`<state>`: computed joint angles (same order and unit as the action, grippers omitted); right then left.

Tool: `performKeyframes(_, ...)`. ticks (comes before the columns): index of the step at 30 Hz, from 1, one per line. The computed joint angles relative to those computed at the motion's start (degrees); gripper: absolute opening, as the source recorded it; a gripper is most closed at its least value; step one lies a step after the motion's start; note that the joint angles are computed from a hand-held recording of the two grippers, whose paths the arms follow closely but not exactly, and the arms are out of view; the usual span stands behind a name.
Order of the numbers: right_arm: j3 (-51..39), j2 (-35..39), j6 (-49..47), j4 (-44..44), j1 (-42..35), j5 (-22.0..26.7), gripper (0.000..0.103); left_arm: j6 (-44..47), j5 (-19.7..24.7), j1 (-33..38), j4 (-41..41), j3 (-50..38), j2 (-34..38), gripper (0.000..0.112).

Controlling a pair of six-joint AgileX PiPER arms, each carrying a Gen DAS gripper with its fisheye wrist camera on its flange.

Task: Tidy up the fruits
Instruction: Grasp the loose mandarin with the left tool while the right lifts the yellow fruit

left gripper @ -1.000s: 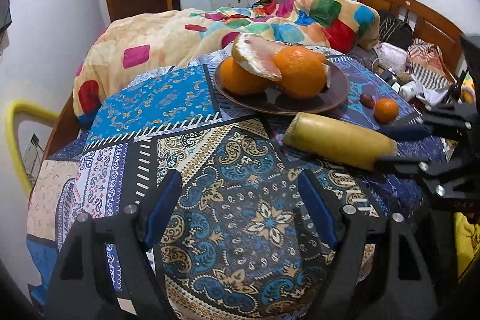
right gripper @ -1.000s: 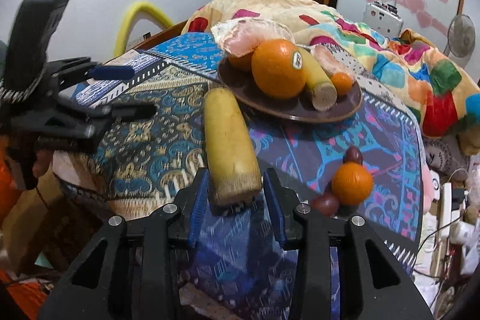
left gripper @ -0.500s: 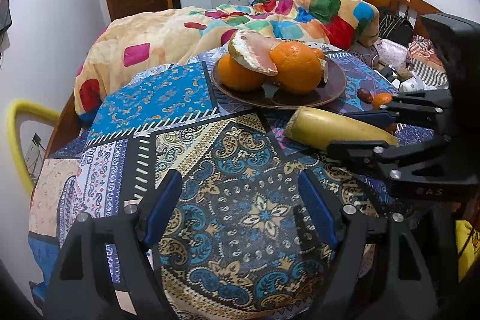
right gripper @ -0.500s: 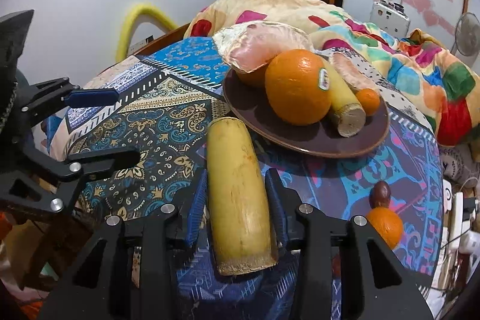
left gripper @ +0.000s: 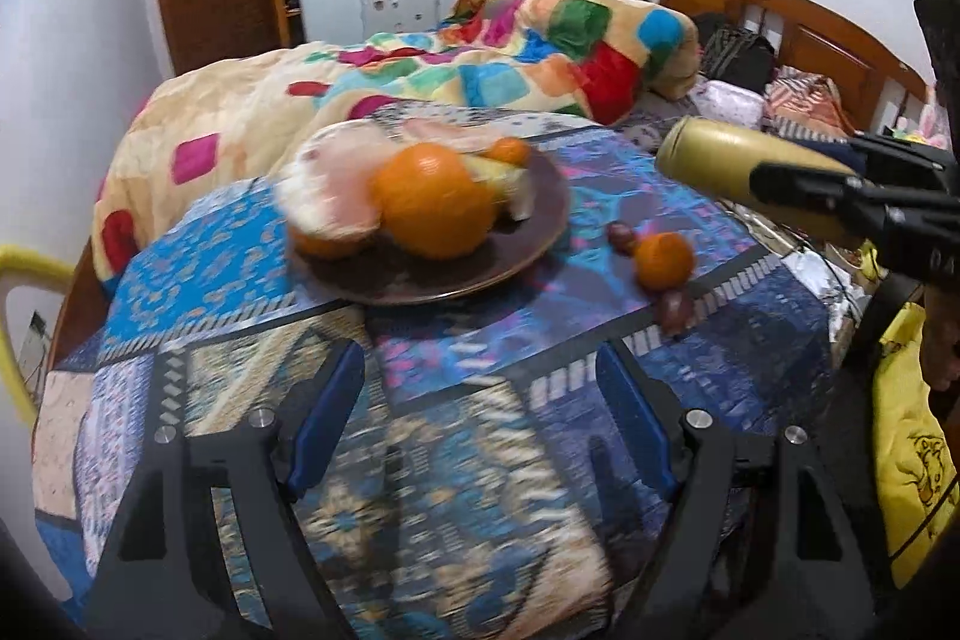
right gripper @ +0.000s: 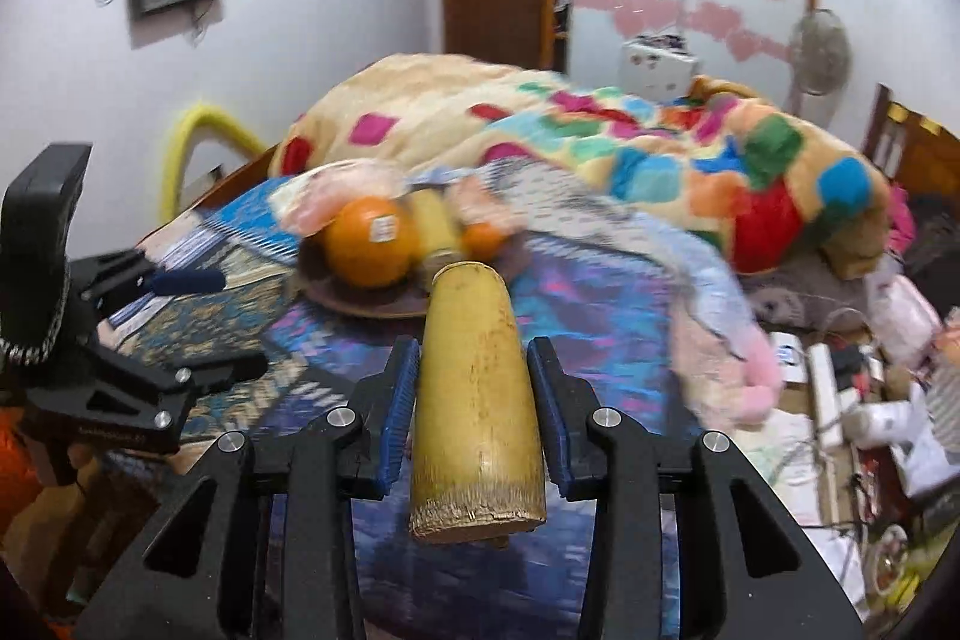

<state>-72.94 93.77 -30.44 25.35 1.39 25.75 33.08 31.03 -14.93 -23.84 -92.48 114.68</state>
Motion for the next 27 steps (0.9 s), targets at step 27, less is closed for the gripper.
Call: performKeyframes(27,2.0,6.8,-11.1,10.1,-7.7,1.5,0.035,-11.4,19.7,-9.5,4.3,-36.3,22.5,0.05)
